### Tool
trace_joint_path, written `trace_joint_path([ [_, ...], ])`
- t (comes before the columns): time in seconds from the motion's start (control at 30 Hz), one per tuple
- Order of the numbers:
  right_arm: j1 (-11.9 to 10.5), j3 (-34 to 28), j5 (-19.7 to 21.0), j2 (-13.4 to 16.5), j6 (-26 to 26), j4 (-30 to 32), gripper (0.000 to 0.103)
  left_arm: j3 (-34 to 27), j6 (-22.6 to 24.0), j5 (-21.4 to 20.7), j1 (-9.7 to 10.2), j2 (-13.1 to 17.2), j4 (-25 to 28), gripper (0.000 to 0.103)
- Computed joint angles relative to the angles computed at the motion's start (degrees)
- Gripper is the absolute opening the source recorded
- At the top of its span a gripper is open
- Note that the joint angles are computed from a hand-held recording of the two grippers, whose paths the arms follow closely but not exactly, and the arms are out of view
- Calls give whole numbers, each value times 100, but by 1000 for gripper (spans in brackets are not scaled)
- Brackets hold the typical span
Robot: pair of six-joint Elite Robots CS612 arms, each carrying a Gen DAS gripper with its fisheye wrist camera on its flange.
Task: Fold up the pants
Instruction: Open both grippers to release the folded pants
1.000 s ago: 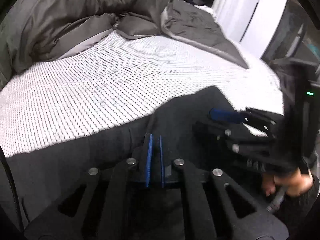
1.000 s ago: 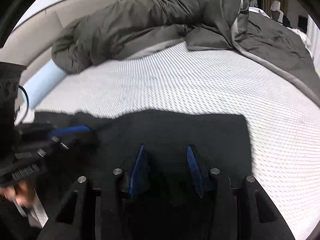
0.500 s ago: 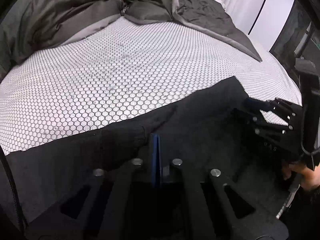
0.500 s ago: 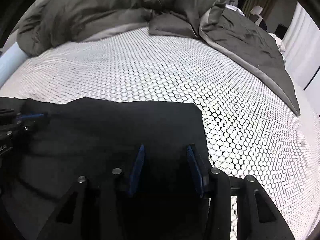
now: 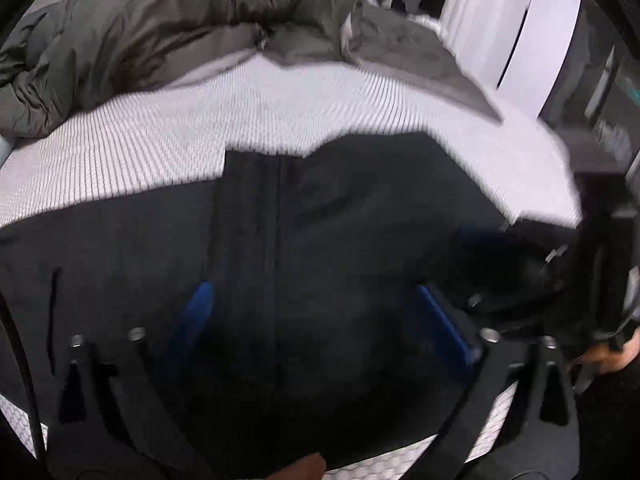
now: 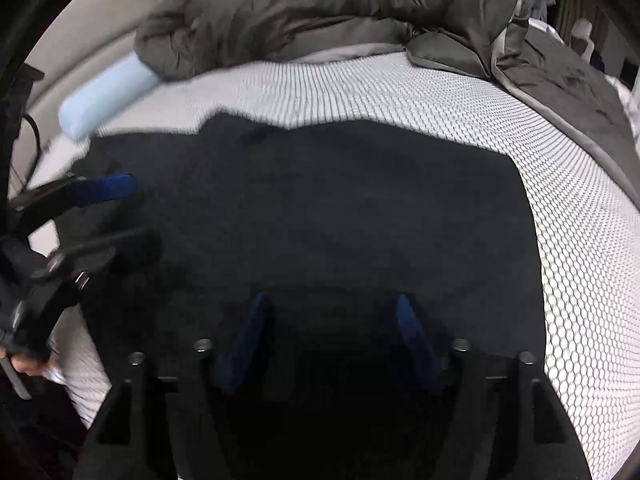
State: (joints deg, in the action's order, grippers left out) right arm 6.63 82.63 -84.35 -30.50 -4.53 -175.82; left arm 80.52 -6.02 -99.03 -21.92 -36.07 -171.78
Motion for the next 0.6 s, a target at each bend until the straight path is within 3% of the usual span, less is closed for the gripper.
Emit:
trace_joint_path([
  [0.07, 22, 10, -255, 22, -216, -43, 71, -25, 276, 401, -47, 64, 221, 102],
  [0.13, 24, 163, -727, -28, -274, -237, 75, -85, 269, 228, 29, 144, 265, 103],
  [0.17, 37, 266, -1194, -43, -314, -404, 78, -83, 172, 142, 63, 145, 255, 103],
  [0.23, -21, 468, -1488, -78, -267, -698, 81, -21, 100, 159, 85, 125, 147, 103],
  [0.33, -219, 775, -1049, -202, 208, -931, 81, 110, 119, 378, 35, 62, -96, 102],
  [0.4, -227, 951, -876, -302, 286, -1212, 81, 197, 205, 455, 16, 17, -417, 102],
  [0.53, -147, 1055, -259, -385, -131, -1736, 81, 511, 535, -292, 9, -141, -1102, 102],
  [0.6, -118, 981, 212, -361, -302, -1614, 80, 479, 906, -817, 3, -126, -895, 102],
])
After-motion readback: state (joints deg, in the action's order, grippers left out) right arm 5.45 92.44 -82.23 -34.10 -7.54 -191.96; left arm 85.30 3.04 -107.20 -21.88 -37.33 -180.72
